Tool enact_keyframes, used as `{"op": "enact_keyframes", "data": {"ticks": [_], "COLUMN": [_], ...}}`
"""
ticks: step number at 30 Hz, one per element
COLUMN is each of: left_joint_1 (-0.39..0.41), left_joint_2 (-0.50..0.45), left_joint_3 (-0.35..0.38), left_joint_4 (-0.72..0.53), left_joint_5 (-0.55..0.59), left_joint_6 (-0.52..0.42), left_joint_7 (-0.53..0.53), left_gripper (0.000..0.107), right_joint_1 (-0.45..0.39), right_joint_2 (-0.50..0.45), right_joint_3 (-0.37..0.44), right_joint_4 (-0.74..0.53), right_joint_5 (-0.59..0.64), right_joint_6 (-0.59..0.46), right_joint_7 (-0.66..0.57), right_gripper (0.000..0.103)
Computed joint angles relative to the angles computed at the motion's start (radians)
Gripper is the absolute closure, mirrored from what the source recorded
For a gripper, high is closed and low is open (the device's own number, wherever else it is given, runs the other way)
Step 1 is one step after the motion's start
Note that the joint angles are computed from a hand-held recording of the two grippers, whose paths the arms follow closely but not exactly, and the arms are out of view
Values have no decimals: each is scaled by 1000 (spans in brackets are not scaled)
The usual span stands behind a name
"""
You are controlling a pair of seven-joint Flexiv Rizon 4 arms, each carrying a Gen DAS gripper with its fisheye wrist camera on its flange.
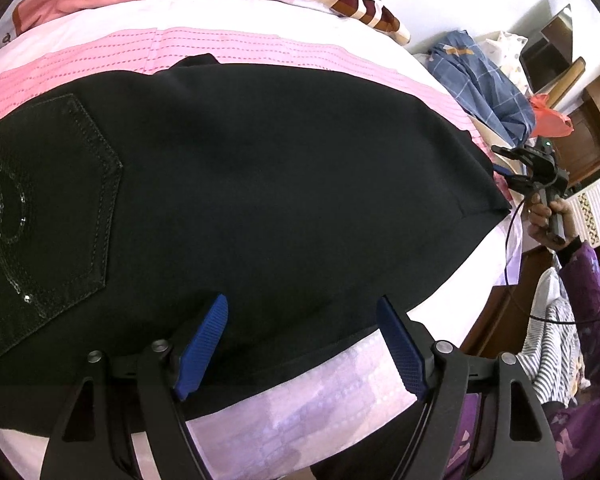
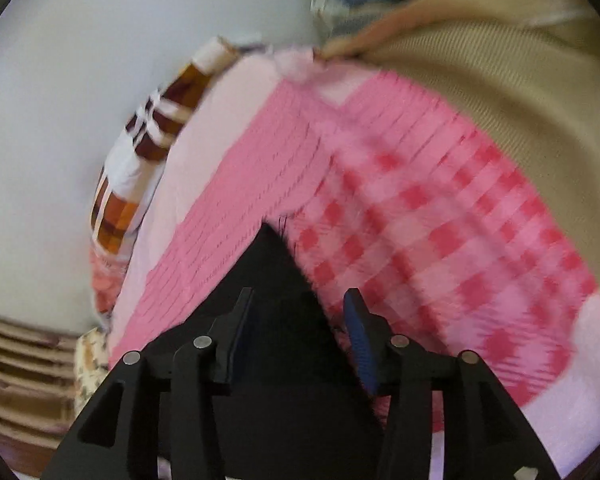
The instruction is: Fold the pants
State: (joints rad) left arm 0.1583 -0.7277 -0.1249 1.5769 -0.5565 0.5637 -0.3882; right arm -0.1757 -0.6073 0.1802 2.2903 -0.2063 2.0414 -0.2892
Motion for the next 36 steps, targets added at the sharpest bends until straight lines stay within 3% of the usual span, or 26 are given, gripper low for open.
{"op": "enact_keyframes", "data": {"ticks": [2,3,5,8,11,12,13,15,17,18,19,21,23,26,28,30,31,33,34,35,36], "left_joint_1": [-2,-4,-6,-7,-17,-22,-25,-26,-20,-17,-12,-8,-10,-14,-17,-19,-19,-16,-15,-13,-15], "left_joint_2": [1,2,3,2,10,14,17,22,23,22,22,22,24,29,30,31,30,30,31,30,29], "left_joint_3": [2,3,3,1,3,4,5,5,1,-1,-4,-8,-7,-7,-6,-4,-4,-5,-6,-6,-5], "left_joint_4": [-1,0,1,2,16,24,29,39,44,44,47,52,57,67,69,68,67,66,69,68,66], "left_joint_5": [3,5,7,7,16,22,27,35,29,24,15,3,0,0,2,5,6,5,2,-1,1], "left_joint_6": [0,1,2,1,25,40,50,66,68,67,68,72,78,95,100,101,100,97,97,94,92], "left_joint_7": [-4,-6,-12,-16,-8,-3,1,18,25,28,32,35,36,41,41,38,38,38,37,35,32], "left_gripper": [28,28,26,20,16,16,15,15,15,15,15,15,15,15,14,13,13,13,13,13,13], "right_joint_1": [-41,-35,-1,-104,-123,-113,-75,44,184,254,322,461,601,810,882,841,779,639,570,517,493], "right_joint_2": [-33,-33,0,-45,-65,-79,-105,-129,-122,-104,-88,-31,70,132,111,69,59,3,-19,-16,4], "right_joint_3": [74,69,26,85,64,20,-49,-212,-368,-439,-494,-518,-505,-584,-685,-711,-690,-597,-532,-451,-384], "right_joint_4": [-27,-22,-8,-12,-19,-18,-13,6,38,60,78,107,105,20,-4,39,88,148,146,143,139], "right_joint_5": [49,30,-38,-208,-282,-342,-371,-391,-384,-384,-351,-107,212,591,646,451,300,141,111,145,221], "right_joint_6": [26,54,42,102,88,120,216,364,436,444,436,375,253,61,-109,-129,-68,221,324,363,336], "right_joint_7": [-67,-68,-75,-19,36,106,174,282,311,308,298,131,-186,-620,-653,-457,-294,-72,-42,-70,-131], "right_gripper": [60,60,60,60,59,61,61,60,80,96,96,96,97,98,98,98,98,96,96,96,96]}}
